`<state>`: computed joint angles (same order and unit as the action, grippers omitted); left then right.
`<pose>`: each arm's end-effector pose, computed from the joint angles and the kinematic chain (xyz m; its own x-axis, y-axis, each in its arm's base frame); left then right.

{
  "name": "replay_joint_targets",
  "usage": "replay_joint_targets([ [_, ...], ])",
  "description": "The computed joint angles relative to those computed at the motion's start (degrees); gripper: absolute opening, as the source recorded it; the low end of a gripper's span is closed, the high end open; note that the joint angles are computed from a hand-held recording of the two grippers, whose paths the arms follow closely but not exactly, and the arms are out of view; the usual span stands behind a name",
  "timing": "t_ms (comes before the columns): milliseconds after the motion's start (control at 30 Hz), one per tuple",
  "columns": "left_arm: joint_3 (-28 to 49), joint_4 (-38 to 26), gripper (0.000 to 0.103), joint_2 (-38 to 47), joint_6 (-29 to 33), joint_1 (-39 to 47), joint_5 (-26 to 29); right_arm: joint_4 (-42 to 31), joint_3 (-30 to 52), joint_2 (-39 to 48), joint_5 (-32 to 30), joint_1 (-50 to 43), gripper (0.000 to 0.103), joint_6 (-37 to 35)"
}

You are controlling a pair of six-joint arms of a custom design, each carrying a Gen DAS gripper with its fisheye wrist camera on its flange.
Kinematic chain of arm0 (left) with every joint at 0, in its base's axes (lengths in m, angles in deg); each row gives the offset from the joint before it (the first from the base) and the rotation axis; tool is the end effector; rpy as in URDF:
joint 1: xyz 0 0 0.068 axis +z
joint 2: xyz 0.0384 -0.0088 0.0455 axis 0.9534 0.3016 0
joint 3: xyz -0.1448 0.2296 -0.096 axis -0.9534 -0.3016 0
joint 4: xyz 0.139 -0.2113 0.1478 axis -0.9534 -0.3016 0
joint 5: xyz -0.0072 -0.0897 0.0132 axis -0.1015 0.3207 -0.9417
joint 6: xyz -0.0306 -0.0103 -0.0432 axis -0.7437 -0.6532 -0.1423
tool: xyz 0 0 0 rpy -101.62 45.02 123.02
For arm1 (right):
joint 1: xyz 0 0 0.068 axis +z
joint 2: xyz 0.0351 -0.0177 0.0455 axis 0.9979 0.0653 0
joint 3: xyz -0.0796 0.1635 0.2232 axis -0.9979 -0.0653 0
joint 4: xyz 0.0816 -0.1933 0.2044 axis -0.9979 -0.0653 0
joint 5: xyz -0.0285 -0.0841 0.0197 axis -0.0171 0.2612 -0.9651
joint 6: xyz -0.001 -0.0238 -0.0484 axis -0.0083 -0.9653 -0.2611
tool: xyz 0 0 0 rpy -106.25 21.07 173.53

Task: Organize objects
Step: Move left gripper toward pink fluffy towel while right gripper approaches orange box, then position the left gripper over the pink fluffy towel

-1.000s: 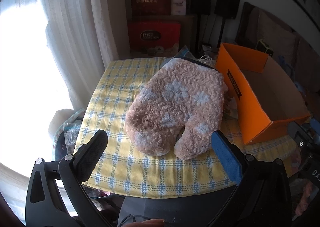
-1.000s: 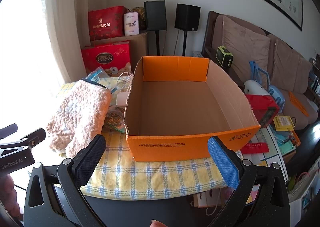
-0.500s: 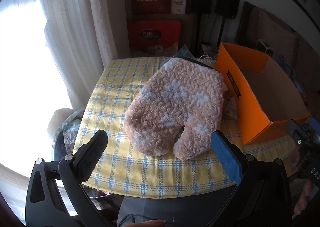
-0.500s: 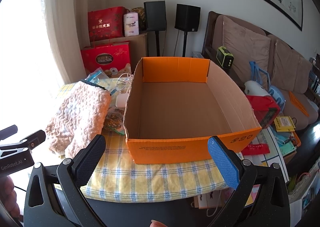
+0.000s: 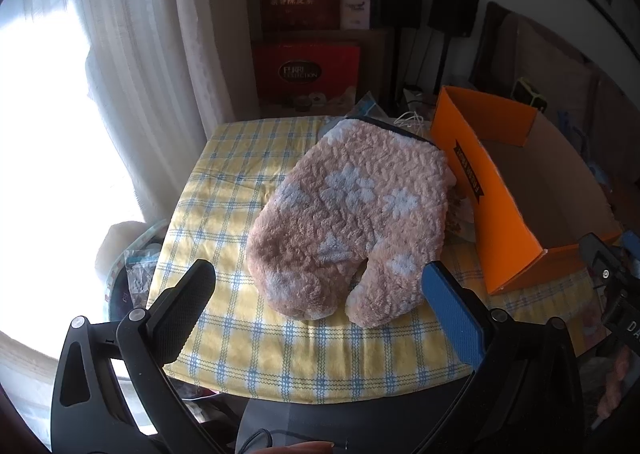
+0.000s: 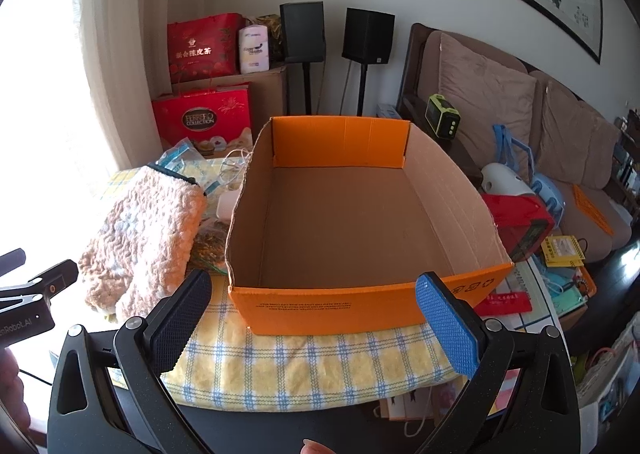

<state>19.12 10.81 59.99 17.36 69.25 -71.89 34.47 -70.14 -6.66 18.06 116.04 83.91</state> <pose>0.1570 -0.0044 0.1619 -0.7486 -0.1154 -0.6529 -0.1426 0.9897 -0.0114 0.1586 0.0752 0.1550 -0.6443 -0.0588 -0.7625 -0.0401 0.9983 -0.0432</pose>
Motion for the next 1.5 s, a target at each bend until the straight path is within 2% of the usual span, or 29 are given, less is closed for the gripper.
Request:
replay_joint_targets([
  [233, 1.4, 2.4, 0.103, 3.9, -0.8, -1.5, 0.9, 0.4, -0.1, -1.1, -3.5, -8.4, 0.103, -4.6],
  [533, 3.3, 7.9, 0.103, 11.9, -3.4, -6.2, 2.5, 3.9, 0.0, 0.8, -11.6, -25.5, 0.103, -13.7],
  [733, 6.1, 11.2, 0.094, 17.6, -5.0, -10.0, 5.5, 8.7, 2.2, 8.3, -17.2, -37.9, 0.102, -19.3],
  [833, 8.2, 12.8, 0.084, 21.7, -5.8, -13.2, 5.6, 10.1, 3.7, 12.1, -20.8, -43.1, 0.099, -21.2],
  [967, 11.3, 14.6, 0.071, 28.0, -6.3, -16.3, 6.1, 10.4, 6.7, 17.3, -24.2, -47.4, 0.09, -22.9],
  [1033, 12.8, 15.0, 0.064, 30.8, -6.3, -17.6, 6.6, 10.8, 8.1, 20.3, -23.9, -48.1, 0.082, -23.4],
  [1067, 13.4, 15.1, 0.059, 32.1, -6.3, -18.1, 6.9, 10.8, 8.8, 21.9, -24.1, -48.5, 0.074, -23.8],
  [1100, 14.0, 15.2, 0.056, 33.3, -6.3, -18.3, 7.5, 10.7, 9.7, 23.7, -24.7, -48.9, 0.067, -24.2],
  [1267, 15.7, 16.3, 0.046, 37.6, -6.8, -19.8, 10.1, 10.7, 12.6, 30.9, -26.9, -50.7, 0.056, -24.8],
  [1367, 16.5, 16.3, 0.041, 39.6, -7.0, -20.6, 11.7, 10.5, 13.7, 33.9, -28.3, -51.6, 0.042, -25.6],
  [1400, 17.0, 16.2, 0.036, 40.5, -6.8, -20.8, 12.1, 10.2, 14.1, 34.9, -28.9, -51.9, 0.038, -25.6],
  [1500, 17.2, 16.4, 0.029, 40.8, -6.6, -21.5, 11.9, 9.5, 14.6, 36.1, -31.5, -52.6, 0.032, -25.4],
])
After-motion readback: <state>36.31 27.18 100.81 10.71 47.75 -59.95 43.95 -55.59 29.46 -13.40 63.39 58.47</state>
